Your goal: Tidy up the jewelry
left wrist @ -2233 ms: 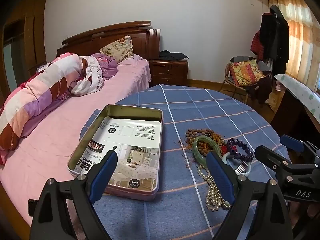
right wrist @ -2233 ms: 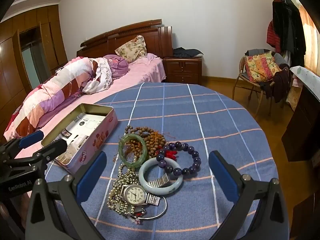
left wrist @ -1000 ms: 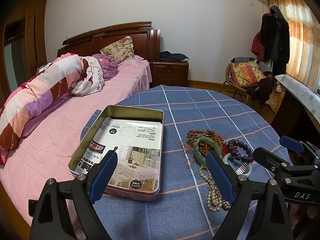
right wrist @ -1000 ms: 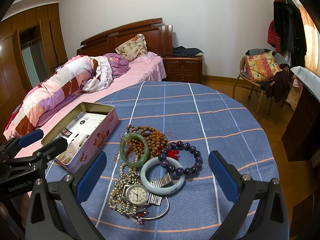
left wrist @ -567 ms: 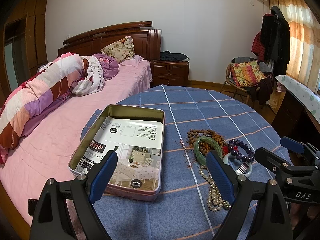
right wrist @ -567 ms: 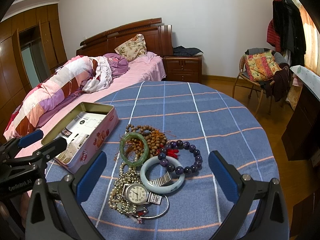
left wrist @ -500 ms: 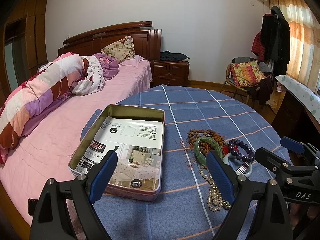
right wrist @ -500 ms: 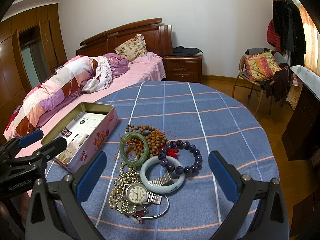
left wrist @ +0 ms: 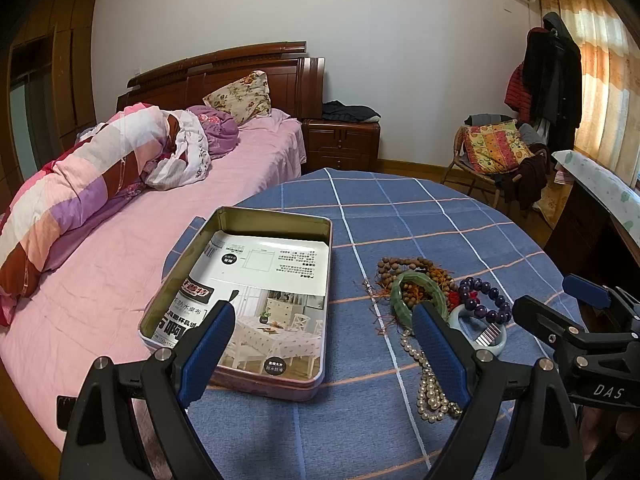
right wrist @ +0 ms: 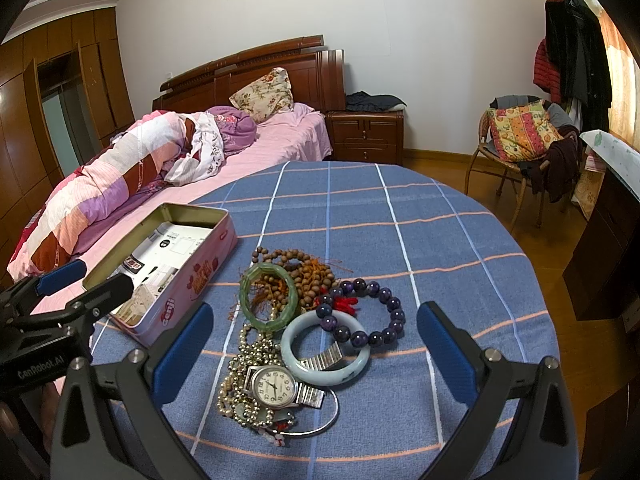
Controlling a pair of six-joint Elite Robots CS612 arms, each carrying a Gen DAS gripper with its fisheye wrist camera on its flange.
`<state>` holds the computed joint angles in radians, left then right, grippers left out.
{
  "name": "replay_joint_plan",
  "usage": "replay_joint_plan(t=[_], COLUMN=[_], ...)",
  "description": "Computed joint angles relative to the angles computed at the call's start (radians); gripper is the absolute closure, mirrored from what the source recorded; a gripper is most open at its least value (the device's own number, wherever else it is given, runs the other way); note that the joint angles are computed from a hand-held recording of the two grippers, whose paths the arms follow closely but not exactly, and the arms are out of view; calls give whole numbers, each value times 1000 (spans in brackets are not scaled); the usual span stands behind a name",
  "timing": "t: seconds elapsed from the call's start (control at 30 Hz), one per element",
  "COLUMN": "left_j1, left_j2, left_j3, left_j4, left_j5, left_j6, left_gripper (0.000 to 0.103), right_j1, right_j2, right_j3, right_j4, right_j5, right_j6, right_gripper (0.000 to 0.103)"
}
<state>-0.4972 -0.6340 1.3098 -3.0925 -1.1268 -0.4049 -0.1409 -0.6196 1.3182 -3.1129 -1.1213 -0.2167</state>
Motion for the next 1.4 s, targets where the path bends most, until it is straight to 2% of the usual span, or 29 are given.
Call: replay_joint_plan(t=[0.27,0.4,0.6,0.8,0.97,1.1,1.2,1.3,1.4], left_j1=[4,8,4,-1,6,12,12,7,6], left_j2=[9,20,59,127,173,195,201,204,202], left_j3=[-10,-30,-107,-246,-341,-384,-395,-395,-387], left_j4=[20,52,102,204,299,361,392,386,361], left_j5=[-11,-42,-84,-114,-177,-207,-203,-182,-192], left_j6=[-14,-32,5,44,36,16,6,24,39], left_gripper=[13,13,13,13,13,13,13,13,13], right_j1=[2,-3,-17,-24,-26,-28,-28,-28,-30], right_j2=[1,15,38,56,69,76,80,82,83], right_j3=[1,-17,-59,-88,-105,-114,-119,-126,-130], right_j4=[5,17,63,85,97,99,101,123,133], right_j5=[-8,-40,-82,-100,-105,-109,-109,-100,-93], right_j6=[1,25,64,85,87,81,71,63,62], right_gripper=[0,0,0,0,0,0,0,0,0])
